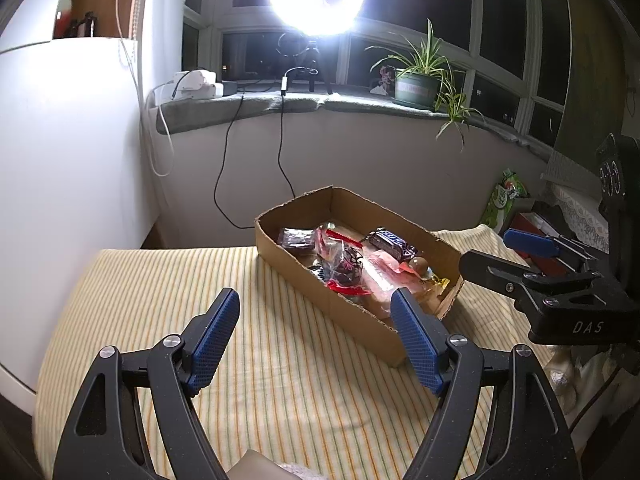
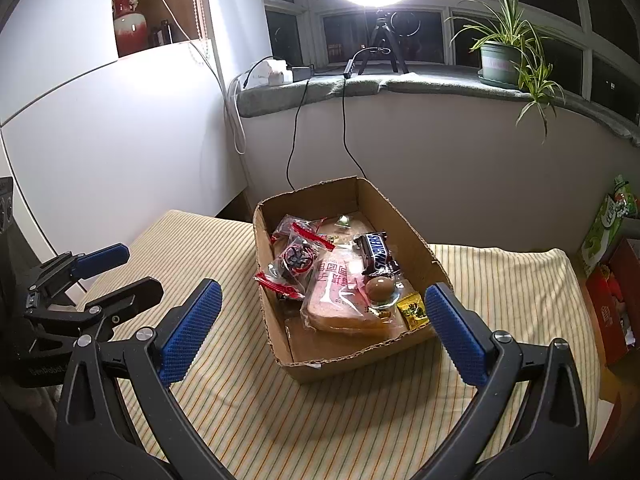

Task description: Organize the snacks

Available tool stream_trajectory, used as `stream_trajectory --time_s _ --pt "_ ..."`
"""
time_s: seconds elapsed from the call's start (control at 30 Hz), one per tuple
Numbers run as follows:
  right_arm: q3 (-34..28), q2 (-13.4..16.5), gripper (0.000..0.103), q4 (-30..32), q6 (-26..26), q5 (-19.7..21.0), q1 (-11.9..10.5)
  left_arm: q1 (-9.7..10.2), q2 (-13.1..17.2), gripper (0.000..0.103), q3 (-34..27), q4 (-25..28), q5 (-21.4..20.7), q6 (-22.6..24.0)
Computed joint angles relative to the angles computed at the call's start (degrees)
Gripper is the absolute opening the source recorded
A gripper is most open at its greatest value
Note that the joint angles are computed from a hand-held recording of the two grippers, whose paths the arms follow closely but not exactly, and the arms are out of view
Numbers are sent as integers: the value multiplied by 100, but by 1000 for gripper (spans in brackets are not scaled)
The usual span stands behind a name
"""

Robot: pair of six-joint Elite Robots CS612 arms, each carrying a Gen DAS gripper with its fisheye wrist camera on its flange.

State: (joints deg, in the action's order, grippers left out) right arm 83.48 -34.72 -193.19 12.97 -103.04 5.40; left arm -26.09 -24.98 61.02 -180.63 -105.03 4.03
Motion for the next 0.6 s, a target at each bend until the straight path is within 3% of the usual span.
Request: stream_trajectory --time_s 0.6 --pt "-19 12 103 80 31 -17 11 1 20 78 -19 15 0 9"
